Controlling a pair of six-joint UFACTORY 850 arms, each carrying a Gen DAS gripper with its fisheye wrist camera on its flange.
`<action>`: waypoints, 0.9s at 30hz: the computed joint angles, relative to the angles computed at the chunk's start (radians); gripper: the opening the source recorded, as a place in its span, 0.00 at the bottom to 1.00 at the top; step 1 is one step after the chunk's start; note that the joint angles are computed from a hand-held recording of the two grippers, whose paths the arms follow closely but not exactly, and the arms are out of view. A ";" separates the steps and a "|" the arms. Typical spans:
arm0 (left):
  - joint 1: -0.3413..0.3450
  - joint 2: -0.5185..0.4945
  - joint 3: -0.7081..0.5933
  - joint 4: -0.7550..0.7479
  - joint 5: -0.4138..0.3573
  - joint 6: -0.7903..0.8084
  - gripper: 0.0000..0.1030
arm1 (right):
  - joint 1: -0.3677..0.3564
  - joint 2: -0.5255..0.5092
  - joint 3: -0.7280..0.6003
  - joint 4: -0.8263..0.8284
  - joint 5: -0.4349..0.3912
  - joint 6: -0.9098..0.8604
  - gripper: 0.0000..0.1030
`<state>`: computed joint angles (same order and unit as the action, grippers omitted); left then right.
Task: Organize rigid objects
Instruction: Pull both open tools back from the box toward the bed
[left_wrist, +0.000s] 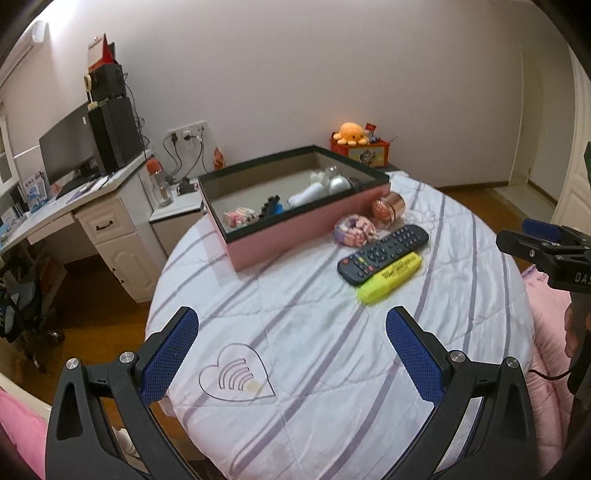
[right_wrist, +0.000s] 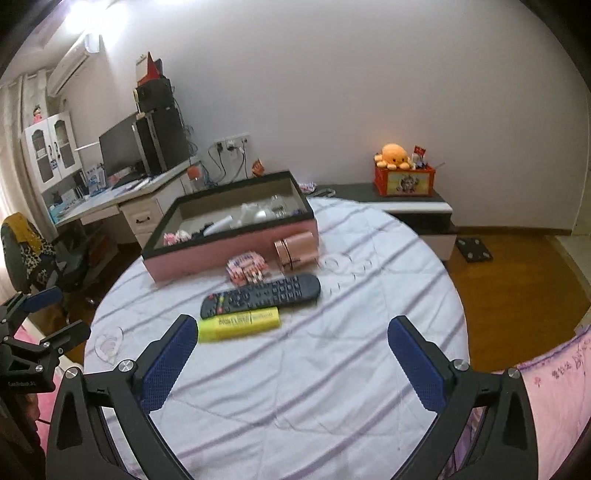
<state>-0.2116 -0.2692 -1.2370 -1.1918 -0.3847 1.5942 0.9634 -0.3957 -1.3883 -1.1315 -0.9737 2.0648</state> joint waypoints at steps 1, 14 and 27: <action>-0.002 -0.002 0.001 0.015 0.001 -0.011 1.00 | 0.000 0.000 0.005 0.008 0.002 0.005 1.00; -0.026 -0.029 -0.005 0.145 0.004 -0.113 1.00 | -0.011 -0.012 0.030 0.067 0.062 -0.003 1.00; -0.044 -0.076 -0.040 0.247 0.000 -0.207 1.00 | -0.044 -0.033 0.036 0.130 0.125 -0.043 1.00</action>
